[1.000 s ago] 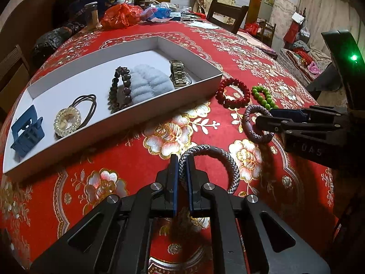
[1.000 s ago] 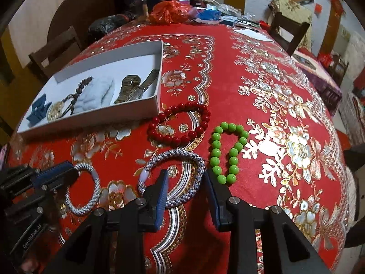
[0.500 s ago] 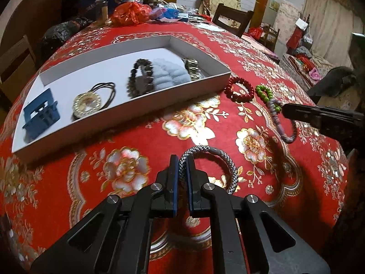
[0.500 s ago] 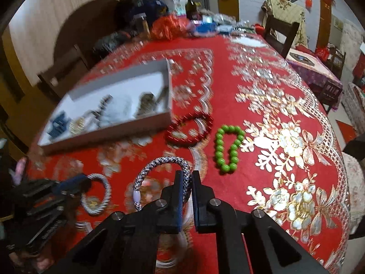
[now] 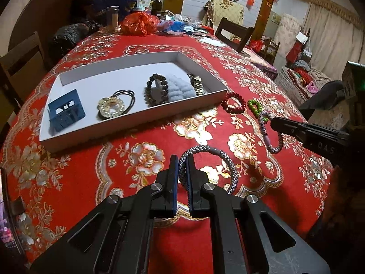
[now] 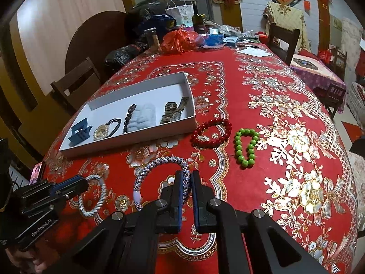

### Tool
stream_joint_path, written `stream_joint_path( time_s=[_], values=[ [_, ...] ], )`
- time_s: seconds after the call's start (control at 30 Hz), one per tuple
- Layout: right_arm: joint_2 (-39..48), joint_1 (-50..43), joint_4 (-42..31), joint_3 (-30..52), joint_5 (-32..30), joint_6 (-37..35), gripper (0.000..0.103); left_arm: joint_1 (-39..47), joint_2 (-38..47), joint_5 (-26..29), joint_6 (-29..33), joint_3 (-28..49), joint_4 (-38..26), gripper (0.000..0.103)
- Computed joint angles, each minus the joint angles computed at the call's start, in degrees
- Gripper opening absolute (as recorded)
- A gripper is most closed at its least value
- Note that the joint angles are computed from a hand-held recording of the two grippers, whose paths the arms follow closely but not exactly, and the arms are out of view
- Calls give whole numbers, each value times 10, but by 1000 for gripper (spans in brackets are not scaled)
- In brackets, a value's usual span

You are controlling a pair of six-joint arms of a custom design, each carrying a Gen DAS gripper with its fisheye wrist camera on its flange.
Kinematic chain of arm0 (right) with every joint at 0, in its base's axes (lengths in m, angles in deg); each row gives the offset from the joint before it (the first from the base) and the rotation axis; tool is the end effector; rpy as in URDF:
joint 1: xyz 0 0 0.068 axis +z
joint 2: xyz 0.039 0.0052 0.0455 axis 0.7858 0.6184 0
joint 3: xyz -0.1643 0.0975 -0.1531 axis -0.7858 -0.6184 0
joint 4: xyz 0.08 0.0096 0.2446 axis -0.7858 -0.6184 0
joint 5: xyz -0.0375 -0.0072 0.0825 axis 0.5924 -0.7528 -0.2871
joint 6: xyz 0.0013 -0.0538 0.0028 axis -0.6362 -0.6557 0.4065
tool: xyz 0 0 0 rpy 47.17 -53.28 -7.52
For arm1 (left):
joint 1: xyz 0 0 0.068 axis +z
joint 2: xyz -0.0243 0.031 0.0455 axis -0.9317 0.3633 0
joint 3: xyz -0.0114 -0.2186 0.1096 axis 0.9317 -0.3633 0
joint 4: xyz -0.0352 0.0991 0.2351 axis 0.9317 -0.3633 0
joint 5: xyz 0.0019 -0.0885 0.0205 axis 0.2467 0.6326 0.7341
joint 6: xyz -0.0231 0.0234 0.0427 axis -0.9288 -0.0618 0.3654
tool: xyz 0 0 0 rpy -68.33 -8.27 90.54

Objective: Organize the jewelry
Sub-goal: 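Carry the grey braided bracelet with the left tool while the right tool carries the purple one to the box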

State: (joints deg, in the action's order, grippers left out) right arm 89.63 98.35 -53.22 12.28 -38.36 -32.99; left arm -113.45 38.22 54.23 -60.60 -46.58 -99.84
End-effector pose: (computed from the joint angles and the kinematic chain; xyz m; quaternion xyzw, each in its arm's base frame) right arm 0.1291 0.1130 0.2144 0.0654 0.9338 0.0481 0.3485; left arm 0.1719 -0.1676 0.1897 0.2101 0.9074 -0.1651 0.3244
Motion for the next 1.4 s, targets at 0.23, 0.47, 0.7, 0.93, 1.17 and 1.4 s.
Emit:
stream_joint_path(
  time_s=[0.23,0.47,0.7,0.93,1.17,1.4],
  values=[
    [7,3,0,0,9,0,7,37,-3,15,6,-15,12,5],
    [24,3,6,-1,9,-1,7,64,-12,29,8,-28,25,5],
    [38,-3,26,-4,5,-10,7,98,-7,45,14,-36,44,5],
    [51,-10,68,1,10,-29,7,132,0,59,25,-36,57,5],
    [104,-51,132,39,-11,-86,7,175,22,69,37,-3,69,5],
    [232,-103,221,113,-61,-128,7,219,92,64,54,60,108,5]
  ],
)
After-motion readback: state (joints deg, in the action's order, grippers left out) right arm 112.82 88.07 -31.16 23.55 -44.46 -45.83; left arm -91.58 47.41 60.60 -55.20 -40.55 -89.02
